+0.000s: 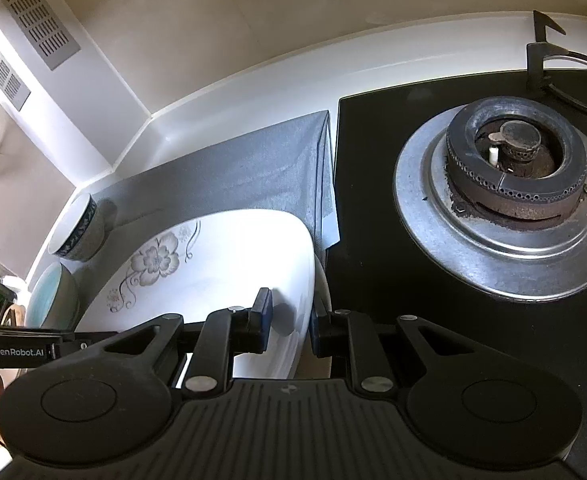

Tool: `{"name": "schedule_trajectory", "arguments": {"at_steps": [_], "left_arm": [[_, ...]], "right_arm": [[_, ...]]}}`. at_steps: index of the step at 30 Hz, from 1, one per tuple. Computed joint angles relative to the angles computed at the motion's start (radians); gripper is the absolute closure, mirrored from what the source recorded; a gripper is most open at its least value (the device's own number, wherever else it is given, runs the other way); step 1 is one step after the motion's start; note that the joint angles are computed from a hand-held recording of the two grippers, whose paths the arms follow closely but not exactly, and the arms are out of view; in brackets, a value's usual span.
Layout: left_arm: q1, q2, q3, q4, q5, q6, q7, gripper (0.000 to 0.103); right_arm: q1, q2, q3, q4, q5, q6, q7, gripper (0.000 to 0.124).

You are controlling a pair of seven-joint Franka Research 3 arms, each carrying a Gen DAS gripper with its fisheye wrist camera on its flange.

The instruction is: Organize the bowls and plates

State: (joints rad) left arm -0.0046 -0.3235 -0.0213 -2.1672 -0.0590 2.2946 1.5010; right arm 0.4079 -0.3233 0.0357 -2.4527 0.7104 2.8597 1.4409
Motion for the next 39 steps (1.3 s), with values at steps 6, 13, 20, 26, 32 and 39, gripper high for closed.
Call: {"name": "schedule_trajectory", "arguments": {"at_steps": [6, 13, 20, 26, 32, 39], "left_arm": [[0.002, -0.014, -0.02, -0.039, 0.065, 0.026, 0.001, 0.065], [-0.002, -0.016, -0.021, -0.044, 0.088, 0.026, -0.017, 0.066], [0.004, -0.036, -0.017, -0.046, 0.099, 0.036, -0.04, 0.052], [0.012, -0.076, -0.01, -0.07, 0.109, 0.083, -0.069, 0.012], [0.009, -0.095, -0.004, -0.055, 0.095, 0.049, -0.108, 0.011], [0.028, -0.163, 0.009, -0.09, 0.095, -0.013, -0.176, 0.011]], "right_arm": [[0.028, -0.003, -0.013, -0.016, 0.019, 0.038, -0.091, 0.102], [0.001, -0.008, 0.006, -0.009, -0.055, 0.019, -0.115, 0.099], [-0.175, -0.011, 0.174, 0.022, -0.481, -0.033, 0.11, 0.082], [-0.103, -0.011, 0.091, 0.039, -0.464, -0.029, 0.074, 0.071], [-0.057, -0.007, 0.046, 0.099, -0.343, -0.129, 0.077, 0.054], [-0.007, 0.014, 0.043, 0.176, -0.249, -0.277, -0.034, 0.042]]}}
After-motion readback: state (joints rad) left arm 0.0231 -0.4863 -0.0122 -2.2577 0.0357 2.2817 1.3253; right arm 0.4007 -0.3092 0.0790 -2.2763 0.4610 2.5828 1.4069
